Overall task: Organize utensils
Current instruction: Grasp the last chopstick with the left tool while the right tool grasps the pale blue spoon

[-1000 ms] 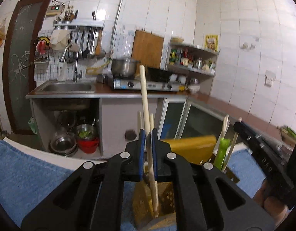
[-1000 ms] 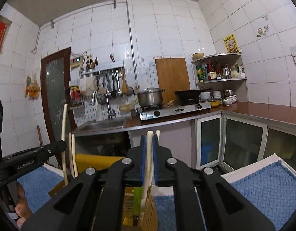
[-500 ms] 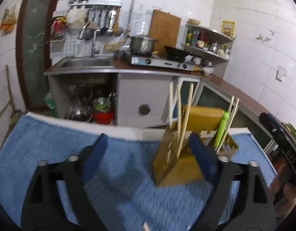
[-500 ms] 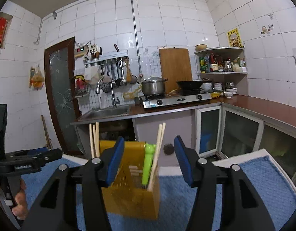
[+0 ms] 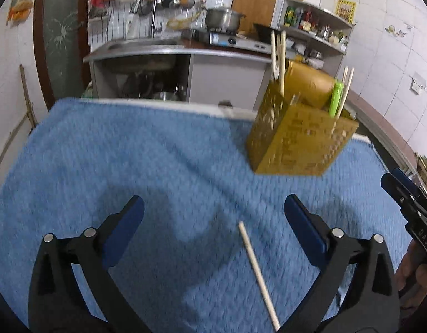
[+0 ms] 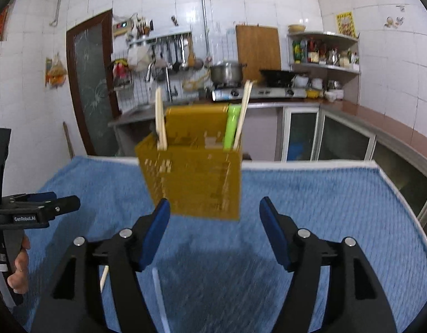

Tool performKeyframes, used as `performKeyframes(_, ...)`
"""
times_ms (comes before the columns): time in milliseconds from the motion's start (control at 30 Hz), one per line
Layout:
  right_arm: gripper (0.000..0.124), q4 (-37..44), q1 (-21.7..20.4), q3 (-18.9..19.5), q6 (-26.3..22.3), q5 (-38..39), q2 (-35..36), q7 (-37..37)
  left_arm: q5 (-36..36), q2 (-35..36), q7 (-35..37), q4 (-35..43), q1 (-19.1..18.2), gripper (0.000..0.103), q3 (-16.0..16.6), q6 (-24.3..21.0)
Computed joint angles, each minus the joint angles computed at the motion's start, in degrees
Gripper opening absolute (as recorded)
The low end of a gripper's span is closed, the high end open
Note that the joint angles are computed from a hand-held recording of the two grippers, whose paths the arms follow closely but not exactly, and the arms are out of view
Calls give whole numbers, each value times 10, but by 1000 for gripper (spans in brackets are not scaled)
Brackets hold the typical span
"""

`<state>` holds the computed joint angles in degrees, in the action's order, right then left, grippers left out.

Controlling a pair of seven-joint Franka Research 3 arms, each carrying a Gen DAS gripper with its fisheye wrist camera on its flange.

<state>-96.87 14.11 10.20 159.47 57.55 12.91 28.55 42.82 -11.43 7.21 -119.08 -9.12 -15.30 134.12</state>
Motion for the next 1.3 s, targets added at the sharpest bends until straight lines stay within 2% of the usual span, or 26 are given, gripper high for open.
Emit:
performKeyframes(133,69,-21,1,-9,-28,-25,-5,32,-19,10,14,-3,-10,98,-3,-16)
performKeyframes(367,69,-48,9,-16,-47,-87,-7,72,-39,45,35,18,-24,97,-1,-39)
performKeyframes(433,69,-53,12,-18,-55,-107,-7,82,-39,54,38,24,-27,92,1,-42)
performKeyframes(500,69,-56,14,-18,-61,-122,-7,89,-50,65,52,31,-31,79,5,-39)
performKeyframes(600,68,-59,20,-18,-64,-143,-4,104,-55,82,54,44,-37,70,7,-42)
performKeyframes(767,54,-65,29,-17,-67,-174,-2,113,-59,100,32,47,-42,55,14,-24)
performKeyframes(900,43,-48,31,-16,-85,-192,8,131,-42,110,25,57,-49,46,14,-44)
performKeyframes(1067,34,-41,34,-14,-109,-214,13,129,-53,103,30,48,-48,30,20,-20)
performKeyframes(1100,32,-39,37,-15,-115,-224,15,132,-57,103,32,48,-47,30,21,-15)
performKeyframes(1233,8,-30,44,-20,-114,-253,23,166,-54,109,42,53,-48,21,19,-16)
performKeyframes(1267,8,-29,41,-19,-115,-249,23,168,-56,109,48,53,-48,16,19,-9)
performKeyframes(1300,7,-30,40,-20,-111,-248,23,176,-57,110,52,55,-49,15,19,-11)
